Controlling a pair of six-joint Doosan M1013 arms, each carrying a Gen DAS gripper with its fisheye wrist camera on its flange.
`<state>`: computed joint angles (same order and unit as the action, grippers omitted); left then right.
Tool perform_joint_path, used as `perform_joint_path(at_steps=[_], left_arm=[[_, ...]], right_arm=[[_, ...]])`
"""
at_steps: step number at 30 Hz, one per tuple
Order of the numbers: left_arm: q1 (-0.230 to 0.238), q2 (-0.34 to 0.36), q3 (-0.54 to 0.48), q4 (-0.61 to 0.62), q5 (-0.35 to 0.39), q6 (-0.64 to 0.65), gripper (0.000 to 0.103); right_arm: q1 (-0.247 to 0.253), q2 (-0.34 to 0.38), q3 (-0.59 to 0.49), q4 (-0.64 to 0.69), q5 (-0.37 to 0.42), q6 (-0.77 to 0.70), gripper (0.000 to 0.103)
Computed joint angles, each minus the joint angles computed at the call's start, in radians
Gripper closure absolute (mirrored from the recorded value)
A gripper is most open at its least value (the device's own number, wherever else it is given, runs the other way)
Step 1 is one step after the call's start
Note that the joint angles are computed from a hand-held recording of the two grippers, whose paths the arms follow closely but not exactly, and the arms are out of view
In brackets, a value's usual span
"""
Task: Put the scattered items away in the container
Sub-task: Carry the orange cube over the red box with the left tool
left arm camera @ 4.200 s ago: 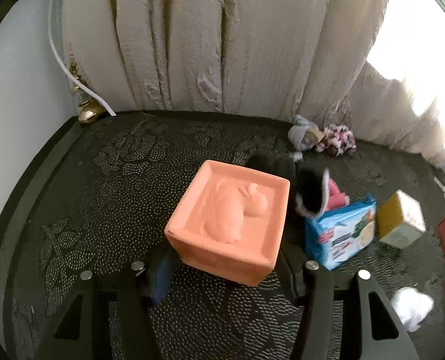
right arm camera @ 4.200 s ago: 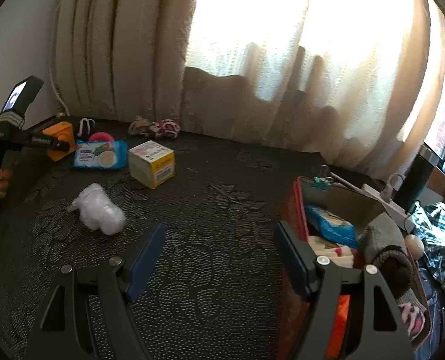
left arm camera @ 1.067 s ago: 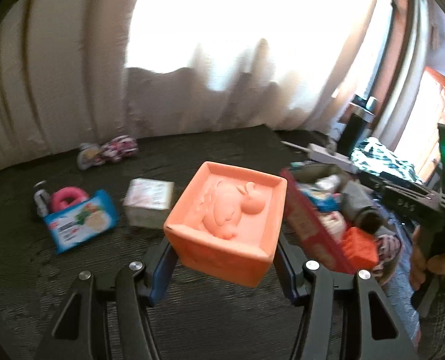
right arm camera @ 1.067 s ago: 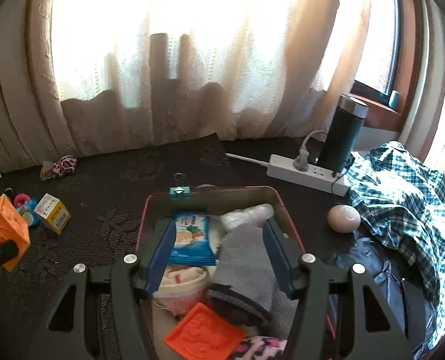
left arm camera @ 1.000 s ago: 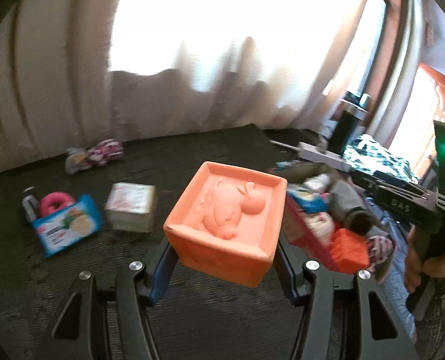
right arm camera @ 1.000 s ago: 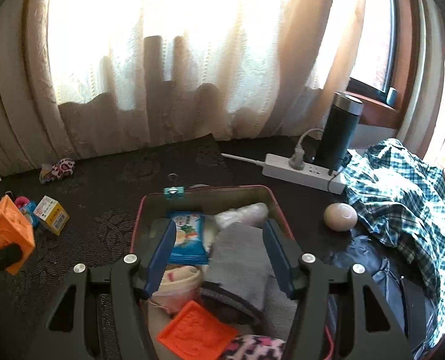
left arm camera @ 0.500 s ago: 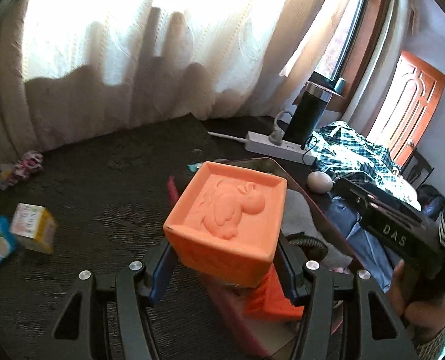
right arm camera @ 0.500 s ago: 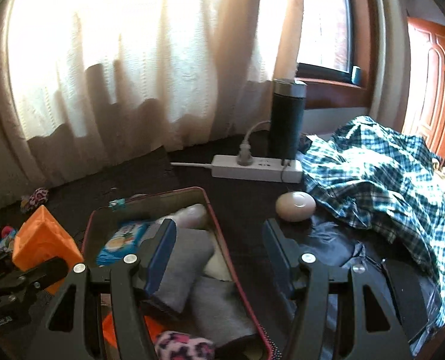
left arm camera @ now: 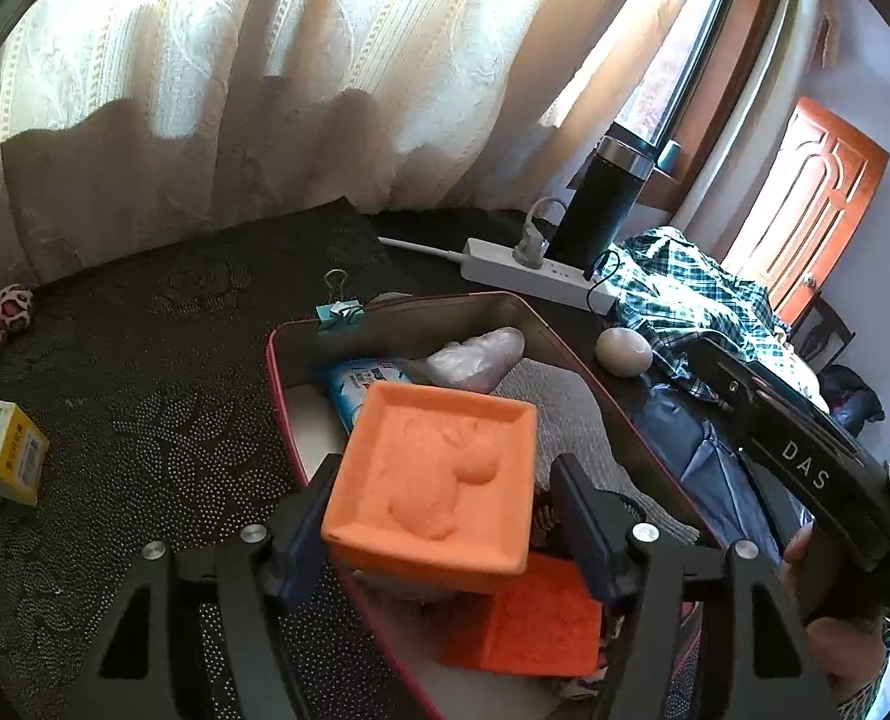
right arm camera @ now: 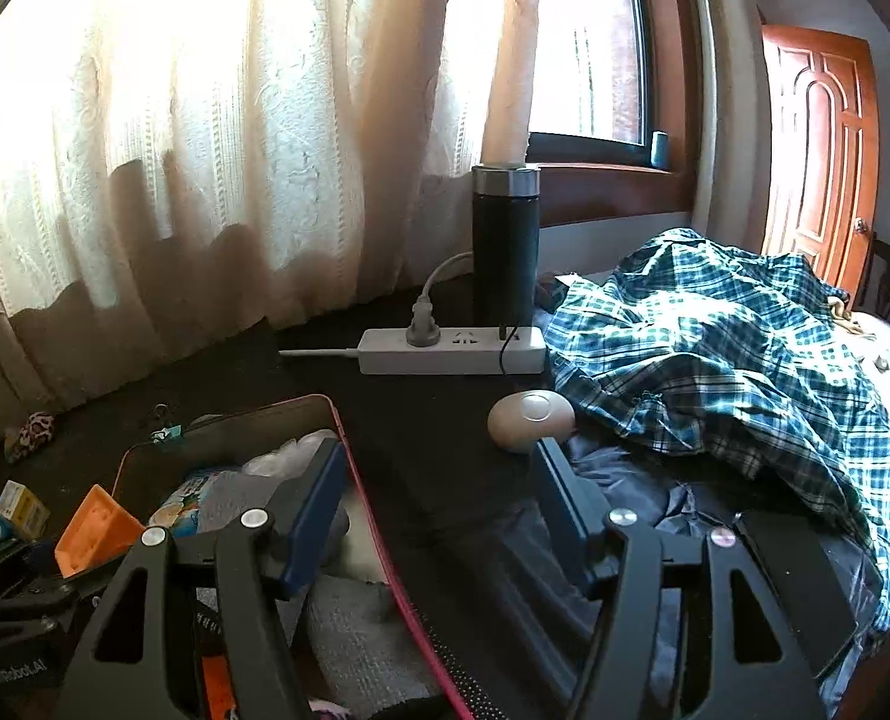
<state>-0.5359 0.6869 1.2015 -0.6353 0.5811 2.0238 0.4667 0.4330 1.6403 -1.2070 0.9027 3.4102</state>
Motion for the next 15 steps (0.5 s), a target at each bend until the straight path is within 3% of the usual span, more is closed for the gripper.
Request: perform_joint_path(at_steps=[7,15], left_arm=[[-0.003,-0.004,0.009,-0.01,-0.007,0.026,0.033],[0.001,-0.015,0.023,-0.137,0.007,0.154,0.033]], right_arm=[[0.007,0.003,-0.004,-0.017,0.023,0.01,0.035],[0.021,0.004,-0.005,-0.05,0.069,0.03,0.035]])
